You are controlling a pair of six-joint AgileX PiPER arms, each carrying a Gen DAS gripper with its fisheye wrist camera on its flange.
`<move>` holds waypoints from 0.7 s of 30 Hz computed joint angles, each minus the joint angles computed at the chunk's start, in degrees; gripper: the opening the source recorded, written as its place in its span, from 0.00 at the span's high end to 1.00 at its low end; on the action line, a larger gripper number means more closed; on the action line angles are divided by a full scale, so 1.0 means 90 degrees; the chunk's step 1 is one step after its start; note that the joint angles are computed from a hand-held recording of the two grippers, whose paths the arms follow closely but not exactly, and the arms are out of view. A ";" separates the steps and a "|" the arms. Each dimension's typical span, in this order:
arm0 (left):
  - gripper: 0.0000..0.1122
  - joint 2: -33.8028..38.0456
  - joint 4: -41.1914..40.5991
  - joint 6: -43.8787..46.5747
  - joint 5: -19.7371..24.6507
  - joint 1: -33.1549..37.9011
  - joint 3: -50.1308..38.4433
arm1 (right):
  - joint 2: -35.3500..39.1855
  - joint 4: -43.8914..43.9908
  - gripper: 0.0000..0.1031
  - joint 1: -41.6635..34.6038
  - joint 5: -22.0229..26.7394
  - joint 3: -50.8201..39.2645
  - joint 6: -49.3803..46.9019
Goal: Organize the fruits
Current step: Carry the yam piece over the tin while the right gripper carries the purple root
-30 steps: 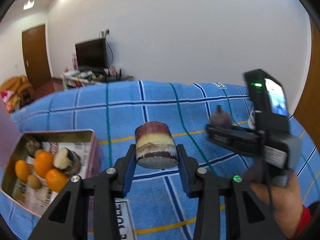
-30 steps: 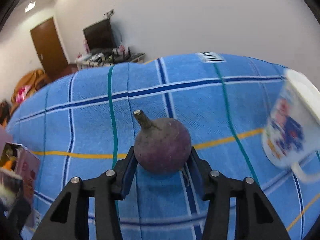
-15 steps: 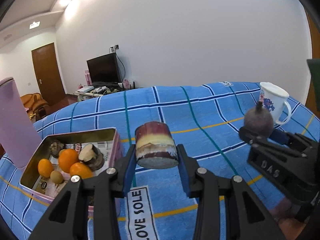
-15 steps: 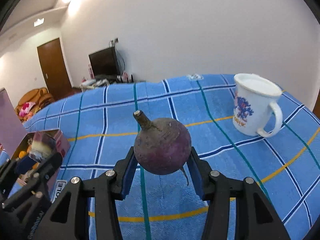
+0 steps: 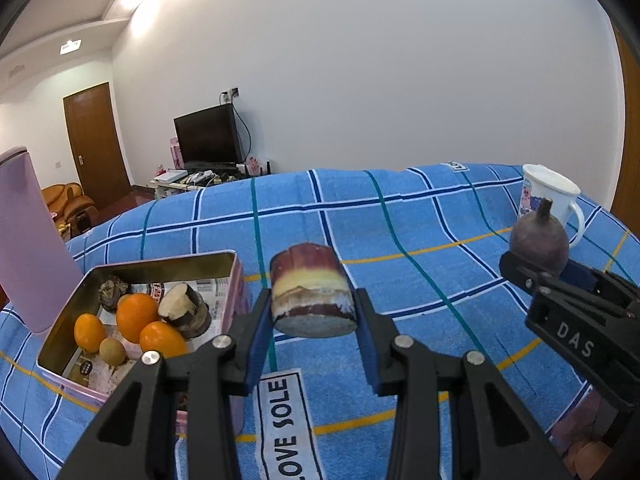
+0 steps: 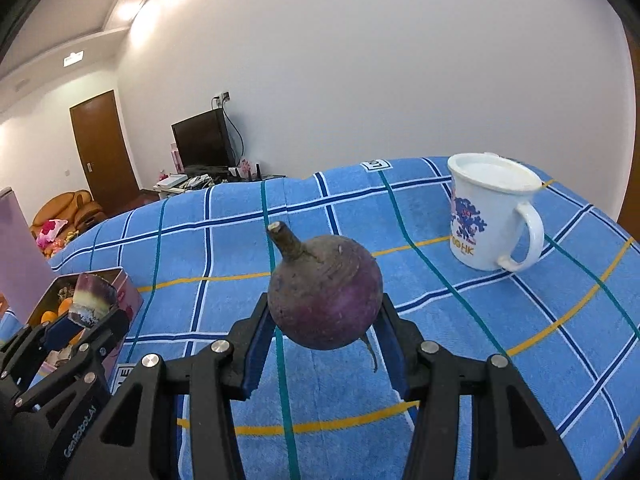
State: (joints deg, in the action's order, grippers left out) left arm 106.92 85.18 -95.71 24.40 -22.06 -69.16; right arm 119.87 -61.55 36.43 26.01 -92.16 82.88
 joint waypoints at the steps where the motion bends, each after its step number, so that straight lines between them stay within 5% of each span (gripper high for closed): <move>1: 0.64 -0.0001 0.0004 -0.0010 0.0012 -0.0004 0.0006 | -0.0023 -0.0043 0.50 0.0003 -0.0016 0.0049 0.0077; 21: 0.64 -0.0222 0.0439 -0.0503 0.0051 -0.0070 0.0343 | -0.0428 -0.1511 0.50 0.0510 0.0398 0.0765 0.1460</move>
